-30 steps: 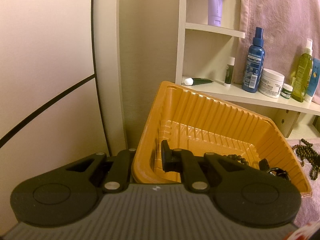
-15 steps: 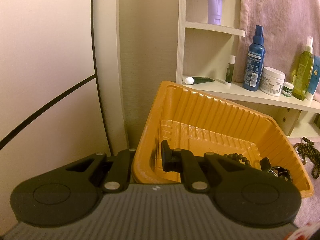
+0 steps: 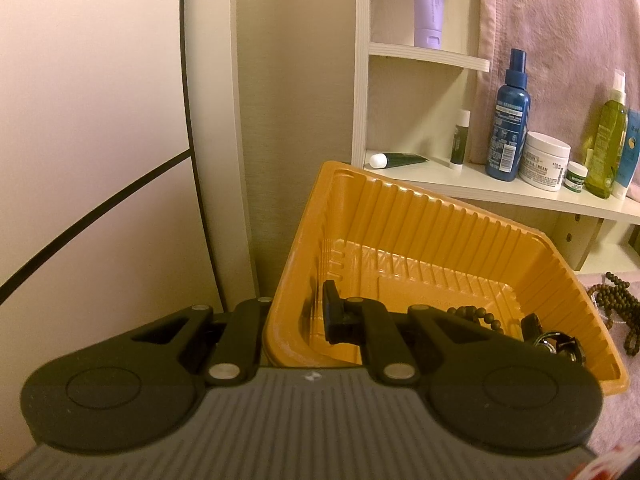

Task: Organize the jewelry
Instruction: 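Lower the open right gripper onto the long bead necklace pile, then close the right gripper on a long bead necklace and lift it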

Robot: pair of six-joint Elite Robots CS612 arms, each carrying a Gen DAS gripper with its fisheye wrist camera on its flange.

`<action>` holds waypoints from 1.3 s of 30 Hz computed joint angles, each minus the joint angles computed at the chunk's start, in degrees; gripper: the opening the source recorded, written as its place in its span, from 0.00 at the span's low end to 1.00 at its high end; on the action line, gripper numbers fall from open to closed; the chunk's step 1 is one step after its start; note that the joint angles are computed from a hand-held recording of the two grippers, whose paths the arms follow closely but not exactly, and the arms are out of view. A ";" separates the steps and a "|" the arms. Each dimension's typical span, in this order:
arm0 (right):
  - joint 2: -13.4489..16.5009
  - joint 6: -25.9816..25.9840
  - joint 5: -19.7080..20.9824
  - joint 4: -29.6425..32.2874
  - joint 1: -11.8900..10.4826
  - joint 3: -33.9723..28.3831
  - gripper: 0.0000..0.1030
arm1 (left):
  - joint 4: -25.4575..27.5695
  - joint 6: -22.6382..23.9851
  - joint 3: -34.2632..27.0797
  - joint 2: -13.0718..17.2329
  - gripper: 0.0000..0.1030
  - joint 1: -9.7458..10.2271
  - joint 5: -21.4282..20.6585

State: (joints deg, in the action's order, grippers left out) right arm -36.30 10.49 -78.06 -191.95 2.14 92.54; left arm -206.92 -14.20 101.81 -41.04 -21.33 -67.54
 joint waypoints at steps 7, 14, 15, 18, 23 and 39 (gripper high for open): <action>0.11 -1.74 0.81 -2.12 -0.24 0.36 0.21 | 0.11 0.04 0.00 -0.04 0.10 -0.01 0.01; -1.48 1.25 2.34 -9.63 -1.23 2.75 0.14 | -0.09 0.17 0.02 0.05 0.10 -0.01 -0.10; -1.88 1.54 2.56 -10.78 -1.43 3.14 0.14 | -0.18 0.18 0.03 0.06 0.10 0.00 -0.14; -3.18 2.47 3.52 -13.25 -2.00 4.08 0.14 | -0.43 0.48 0.03 0.12 0.10 -0.02 -0.10; -5.22 2.87 4.33 -15.40 -2.69 5.14 0.14 | -0.84 0.70 0.21 0.05 0.10 0.00 -0.30; -8.20 8.21 10.10 -18.59 -4.34 7.22 0.14 | -1.79 0.69 0.72 -0.17 0.10 0.08 -0.82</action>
